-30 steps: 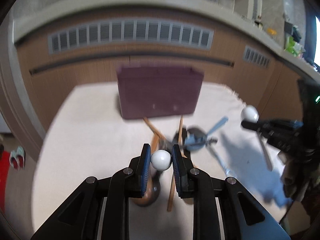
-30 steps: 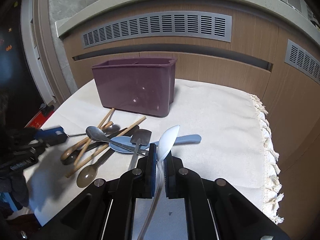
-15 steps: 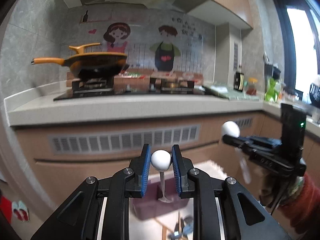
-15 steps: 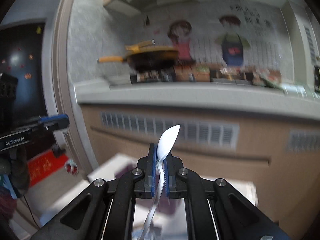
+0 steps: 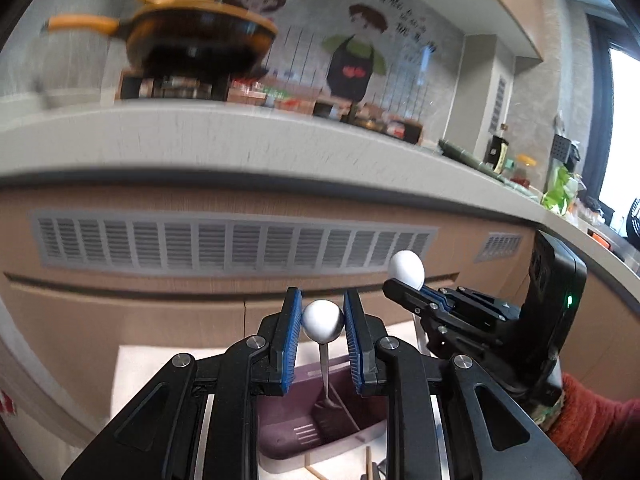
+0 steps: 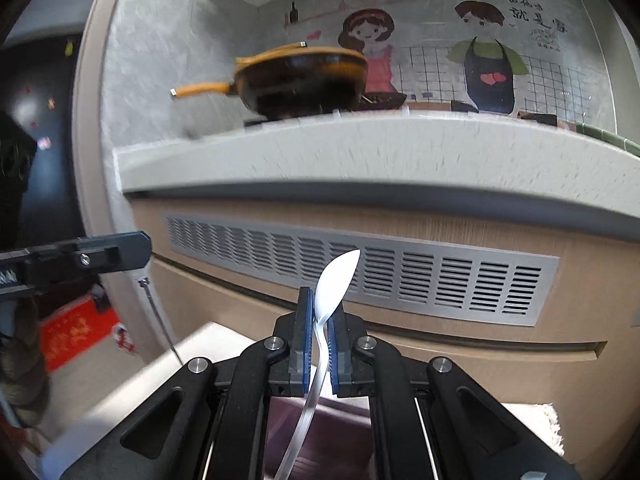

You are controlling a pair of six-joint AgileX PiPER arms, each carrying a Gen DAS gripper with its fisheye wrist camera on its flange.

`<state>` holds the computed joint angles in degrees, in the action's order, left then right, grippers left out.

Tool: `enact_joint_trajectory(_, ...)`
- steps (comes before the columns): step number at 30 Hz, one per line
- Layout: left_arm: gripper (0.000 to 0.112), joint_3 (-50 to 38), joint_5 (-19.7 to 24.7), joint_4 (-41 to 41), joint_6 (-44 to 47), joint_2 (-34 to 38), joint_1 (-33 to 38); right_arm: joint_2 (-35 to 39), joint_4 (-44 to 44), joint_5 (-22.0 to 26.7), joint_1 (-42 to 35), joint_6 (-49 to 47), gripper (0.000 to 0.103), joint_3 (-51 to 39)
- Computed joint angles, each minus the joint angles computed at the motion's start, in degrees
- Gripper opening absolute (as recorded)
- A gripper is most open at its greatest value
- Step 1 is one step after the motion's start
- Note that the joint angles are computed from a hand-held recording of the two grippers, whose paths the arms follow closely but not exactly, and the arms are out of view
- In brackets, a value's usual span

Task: Organize utensils
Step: 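Lower both held spoons into the maroon holder and open both tools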

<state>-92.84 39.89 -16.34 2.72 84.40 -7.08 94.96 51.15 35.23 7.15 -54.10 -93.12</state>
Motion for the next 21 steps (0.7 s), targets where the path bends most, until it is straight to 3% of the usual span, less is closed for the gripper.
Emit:
enact_joint_trajectory(6,0.022,3.19,-2.93,0.44,-0.93,3.89,-0.67,2.0,6.6,-9.03,1.93,-11.72,0.007,5.91)
enact_joint_trajectory(9,0.034,5.54,-5.36,0.37,-1.03,4.35,-1.65,2.94,6.38,-3.98,0.04,-11.1,0.009,5.62)
enact_joint_trajectory(11,0.049,7.27,-6.77,4.23,-4.85,3.84,-3.19,2.93,6.85,2.34,-2.62,-10.47,0.019,5.94)
enact_joint_trajectory(16,0.05,11.89,-8.14,7.9,-9.45,0.08,-4.78,-2.8,7.04,5.97,-7.49,-11.1,0.021,12.7)
enact_joint_trajectory(21,0.051,22.11,-9.1,13.96,-16.05,-9.23,-7.05,-8.82,5.49,12.23,-14.25,-12.2,0.021,18.84)
